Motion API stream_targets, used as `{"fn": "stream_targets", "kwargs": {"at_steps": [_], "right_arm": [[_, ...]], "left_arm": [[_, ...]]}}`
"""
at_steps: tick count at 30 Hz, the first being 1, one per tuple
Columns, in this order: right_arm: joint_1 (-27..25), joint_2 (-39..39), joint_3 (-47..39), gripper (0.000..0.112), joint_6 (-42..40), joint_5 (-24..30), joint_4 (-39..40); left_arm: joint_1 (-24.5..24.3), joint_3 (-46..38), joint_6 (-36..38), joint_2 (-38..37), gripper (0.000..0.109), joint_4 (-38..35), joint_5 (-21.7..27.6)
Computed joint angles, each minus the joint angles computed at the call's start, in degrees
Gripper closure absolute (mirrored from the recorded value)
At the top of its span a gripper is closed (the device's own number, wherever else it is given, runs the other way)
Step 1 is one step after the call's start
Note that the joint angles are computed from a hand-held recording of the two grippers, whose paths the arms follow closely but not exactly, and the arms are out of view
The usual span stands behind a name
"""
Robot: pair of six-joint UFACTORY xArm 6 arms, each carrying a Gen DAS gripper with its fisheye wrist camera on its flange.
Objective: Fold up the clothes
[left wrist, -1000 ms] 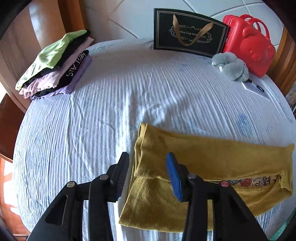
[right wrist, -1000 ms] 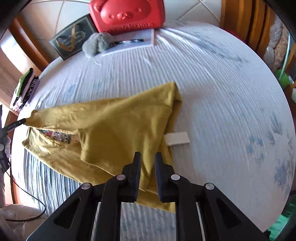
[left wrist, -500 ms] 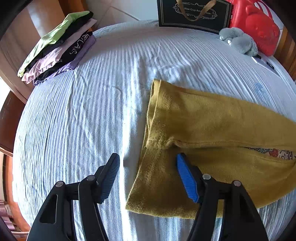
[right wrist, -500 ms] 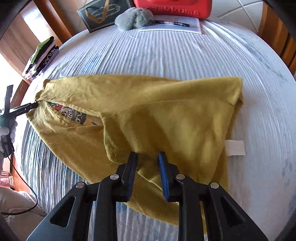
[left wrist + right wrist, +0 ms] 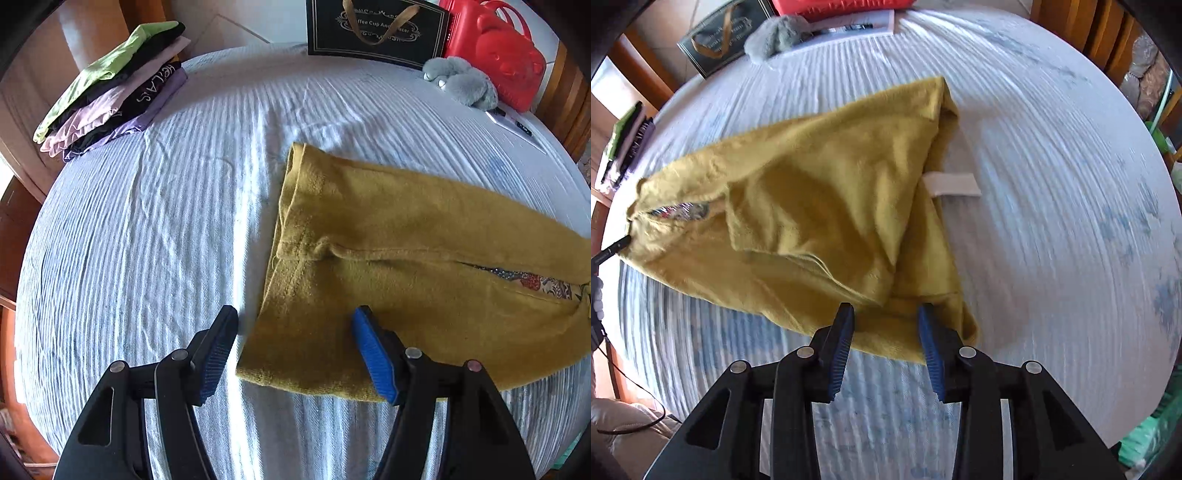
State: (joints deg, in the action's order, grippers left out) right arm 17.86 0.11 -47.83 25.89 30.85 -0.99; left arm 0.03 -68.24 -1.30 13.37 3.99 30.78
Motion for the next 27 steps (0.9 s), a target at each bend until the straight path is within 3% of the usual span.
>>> {"fn": "stream_targets", "kwargs": {"at_steps": [4, 7, 10, 13, 16, 19, 20, 24, 27], "right_arm": [[-1.4, -2.2, 0.4, 0.079, -7.1, -1.2, 3.9], [-3.7, -1.8, -1.5, 0.079, -17.7, -2.1, 9.2], [-6.4, 0.8, -5.0, 0.079, -31.5, -1.9, 16.6], [-9.3, 5.1, -9.8, 0.079, -48.4, -0.2, 25.3], [-12.1, 10.1, -15.8, 0.079, -66.4, 3.6, 32.2], [-15.8, 15.9, -23.2, 0.077, -84.4, 10.6, 39.2], [-17.0, 17.8, -25.7, 0.071, -88.3, 13.5, 40.2], [-20.1, 22.8, -33.0, 0.045, -95.1, 22.3, 39.0], [-21.1, 24.4, -35.5, 0.038, -99.8, 26.2, 39.0]], "left_arm": [[-2.8, 2.9, -6.1, -3.6, 0.042, 3.9, -0.5], [-6.8, 5.6, -12.2, -7.1, 0.042, 5.2, -1.1], [-12.4, 6.7, -22.1, -8.6, 0.042, 7.6, -1.3], [-19.3, 5.5, -37.0, -7.5, 0.042, 14.0, -0.3], [-27.5, 1.0, -55.0, -4.5, 0.042, 21.9, 4.7], [-35.9, -4.1, -73.0, -1.5, 0.042, 27.0, 11.9], [-38.4, -5.7, -77.7, -0.5, 0.042, 27.5, 13.9], [-46.1, -15.9, -82.7, 5.9, 0.041, 22.9, 23.4], [-50.2, -25.4, -88.4, 11.7, 0.033, 24.1, 30.4]]}}
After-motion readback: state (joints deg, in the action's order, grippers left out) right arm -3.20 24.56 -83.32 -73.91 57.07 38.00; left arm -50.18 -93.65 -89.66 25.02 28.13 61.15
